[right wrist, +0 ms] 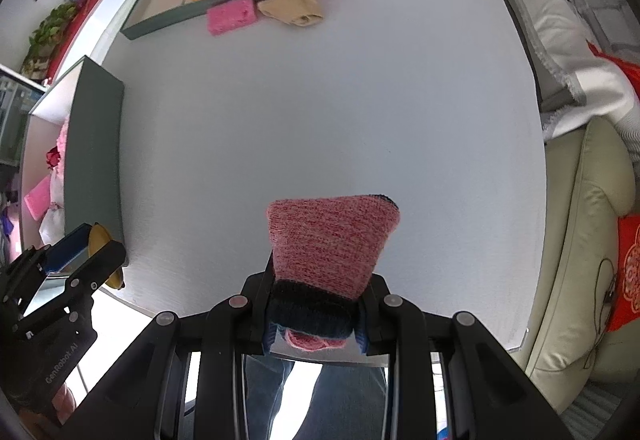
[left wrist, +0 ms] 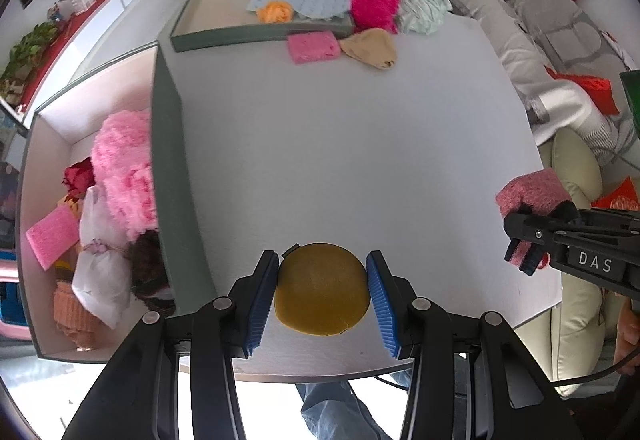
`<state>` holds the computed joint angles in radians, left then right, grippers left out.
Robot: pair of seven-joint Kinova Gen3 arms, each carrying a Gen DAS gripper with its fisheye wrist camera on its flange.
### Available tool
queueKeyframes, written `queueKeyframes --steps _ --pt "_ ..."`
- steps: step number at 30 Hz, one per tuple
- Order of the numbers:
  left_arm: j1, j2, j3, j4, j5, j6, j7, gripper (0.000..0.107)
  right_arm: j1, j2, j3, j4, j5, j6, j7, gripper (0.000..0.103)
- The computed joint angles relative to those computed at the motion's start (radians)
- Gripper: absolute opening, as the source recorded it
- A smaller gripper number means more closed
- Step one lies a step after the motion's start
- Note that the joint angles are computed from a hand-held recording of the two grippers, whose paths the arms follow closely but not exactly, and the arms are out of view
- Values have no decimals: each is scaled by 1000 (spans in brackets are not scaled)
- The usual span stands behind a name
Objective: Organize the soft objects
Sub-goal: 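Carry the yellow sponge and pink knit hat with both tools over the box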
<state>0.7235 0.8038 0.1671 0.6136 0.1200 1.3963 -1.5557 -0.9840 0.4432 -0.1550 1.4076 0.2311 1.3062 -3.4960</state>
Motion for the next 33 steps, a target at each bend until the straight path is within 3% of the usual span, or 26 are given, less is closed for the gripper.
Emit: queueKeyframes --steps 19,33 --pt "-78 -121 -3 212 -8 -170 53 47 -4 97 33 -205 32 100 185 32" --pt "-143 -167 -13 304 -27 -240 137 47 7 209 74 -418 24 169 389 32"
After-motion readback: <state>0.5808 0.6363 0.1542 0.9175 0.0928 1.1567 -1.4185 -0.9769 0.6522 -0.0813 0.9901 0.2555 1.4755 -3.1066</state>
